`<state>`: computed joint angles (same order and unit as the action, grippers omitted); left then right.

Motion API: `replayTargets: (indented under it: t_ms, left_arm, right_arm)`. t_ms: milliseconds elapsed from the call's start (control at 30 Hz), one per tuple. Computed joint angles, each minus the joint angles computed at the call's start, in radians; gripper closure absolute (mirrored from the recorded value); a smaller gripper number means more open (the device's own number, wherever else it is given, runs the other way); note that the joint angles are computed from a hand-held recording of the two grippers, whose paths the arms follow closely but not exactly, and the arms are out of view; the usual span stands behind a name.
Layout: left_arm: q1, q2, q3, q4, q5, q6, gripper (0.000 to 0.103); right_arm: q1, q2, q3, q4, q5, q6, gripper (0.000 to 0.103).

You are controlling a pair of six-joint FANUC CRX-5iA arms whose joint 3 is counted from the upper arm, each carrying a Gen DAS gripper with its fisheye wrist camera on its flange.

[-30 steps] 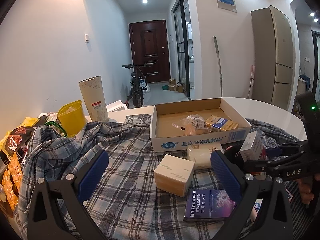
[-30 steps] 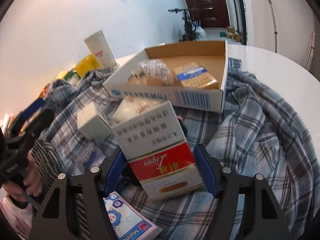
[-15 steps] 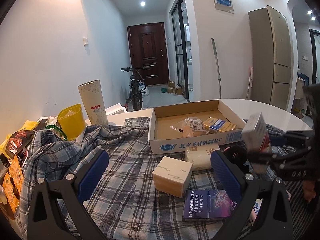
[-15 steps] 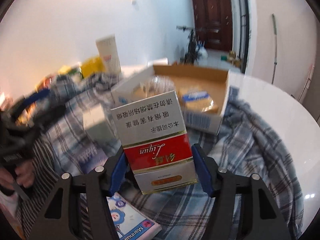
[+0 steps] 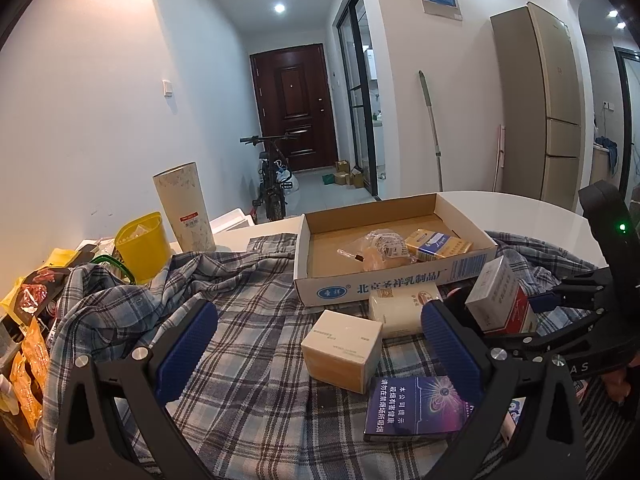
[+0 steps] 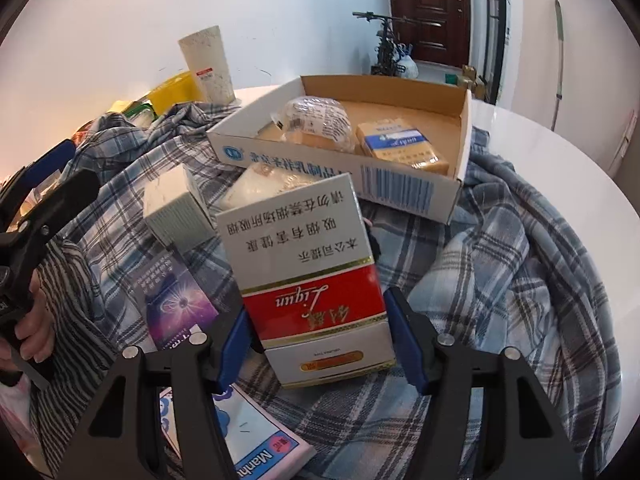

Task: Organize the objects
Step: 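Lift the Liqun carton upright with the right tool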

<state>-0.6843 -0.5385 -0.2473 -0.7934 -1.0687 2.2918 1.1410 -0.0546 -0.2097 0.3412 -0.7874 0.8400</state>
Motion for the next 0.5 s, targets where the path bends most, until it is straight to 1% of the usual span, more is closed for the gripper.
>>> replayTargets:
  t_ms: [133,200,233,300,367,467,500]
  left_arm:
    - [-0.006,0.001,0.001,-0.006,-0.003,0.004,0.0]
    - [-0.007,0.002,0.002,-0.006,-0.005,0.004,0.0]
    - [-0.006,0.002,0.001,-0.004,-0.003,0.003,0.0]
    - [-0.006,0.001,0.002,-0.005,-0.004,0.002,0.0]
    - [-0.002,-0.002,0.001,-0.001,-0.002,-0.002,0.0]
    - [0.006,-0.003,0.0,0.012,0.003,-0.011,0.0]
    - [0.039,-0.011,-0.008,0.056,0.028,-0.047,0.0]
  right_arm:
    - [0.031,0.0,-0.029,0.111,-0.013,-0.05,0.04]
    - [0.037,0.003,-0.035,0.139,-0.024,-0.054,0.04]
    - [0.038,0.003,-0.036,0.143,-0.022,-0.054,0.043]
    - [0.043,-0.007,-0.054,0.175,-0.003,-0.075,0.044]
    - [0.053,-0.021,-0.089,0.259,0.024,-0.145,0.044]
    - [0.049,-0.066,-0.169,0.417,0.096,-0.278,0.045]
    - [0.044,-0.081,-0.195,0.472,0.121,-0.327,0.045]
